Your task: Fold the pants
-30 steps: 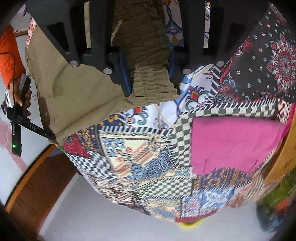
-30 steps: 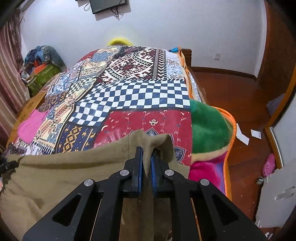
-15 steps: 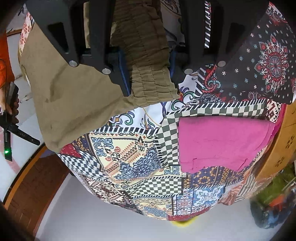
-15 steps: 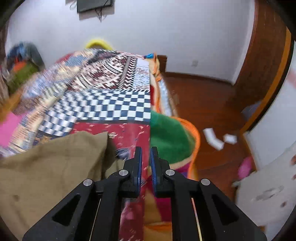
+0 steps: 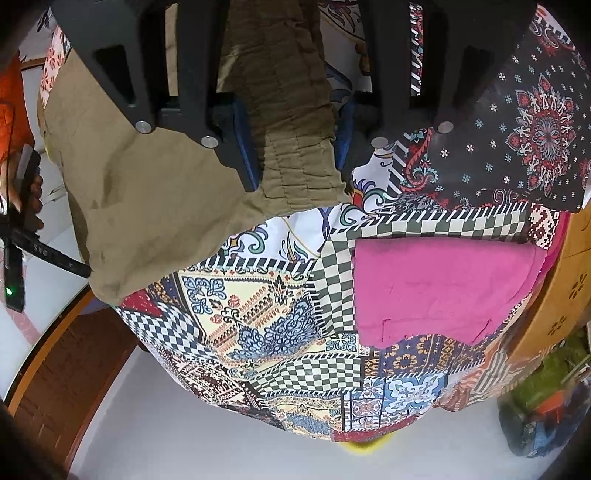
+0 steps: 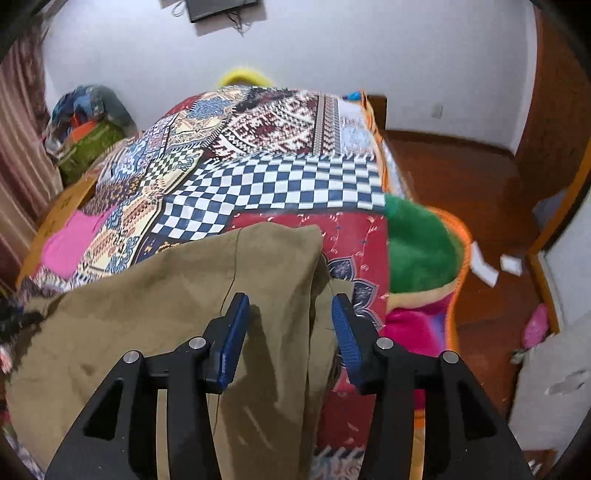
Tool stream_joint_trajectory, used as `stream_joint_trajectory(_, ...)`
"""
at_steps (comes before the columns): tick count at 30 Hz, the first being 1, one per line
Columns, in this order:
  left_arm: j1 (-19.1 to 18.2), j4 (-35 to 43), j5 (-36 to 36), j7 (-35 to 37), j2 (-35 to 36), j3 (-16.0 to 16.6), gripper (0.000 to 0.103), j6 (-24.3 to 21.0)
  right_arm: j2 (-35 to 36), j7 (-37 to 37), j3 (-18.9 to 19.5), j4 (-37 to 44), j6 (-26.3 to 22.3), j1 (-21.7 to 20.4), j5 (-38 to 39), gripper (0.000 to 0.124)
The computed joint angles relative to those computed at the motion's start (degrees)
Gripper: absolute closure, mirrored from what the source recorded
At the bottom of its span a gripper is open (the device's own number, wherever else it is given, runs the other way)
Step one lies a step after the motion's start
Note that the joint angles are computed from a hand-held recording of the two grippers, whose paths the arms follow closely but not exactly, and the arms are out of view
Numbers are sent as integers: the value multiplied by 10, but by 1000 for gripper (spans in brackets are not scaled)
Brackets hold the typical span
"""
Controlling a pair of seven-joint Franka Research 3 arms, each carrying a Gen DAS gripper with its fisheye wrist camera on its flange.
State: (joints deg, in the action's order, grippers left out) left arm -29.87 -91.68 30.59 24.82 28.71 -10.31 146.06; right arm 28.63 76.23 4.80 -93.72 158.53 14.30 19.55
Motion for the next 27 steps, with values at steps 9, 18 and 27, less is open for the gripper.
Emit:
stream_joint_trajectory(9, -9, 10, 13, 3, 10, 8, 54, -13, 30, 129, -121, 13, 13, 81, -117, 88)
stream_joint_trajectory(18, -18, -2, 42, -29, -14, 17, 48, -28, -70, 128, -69, -104, 44, 11, -145, 95)
stream_joint_trajectory(27, 0, -48, 65, -86, -68, 4, 29, -30, -95, -6, 15, -122, 27, -36, -6, 76)
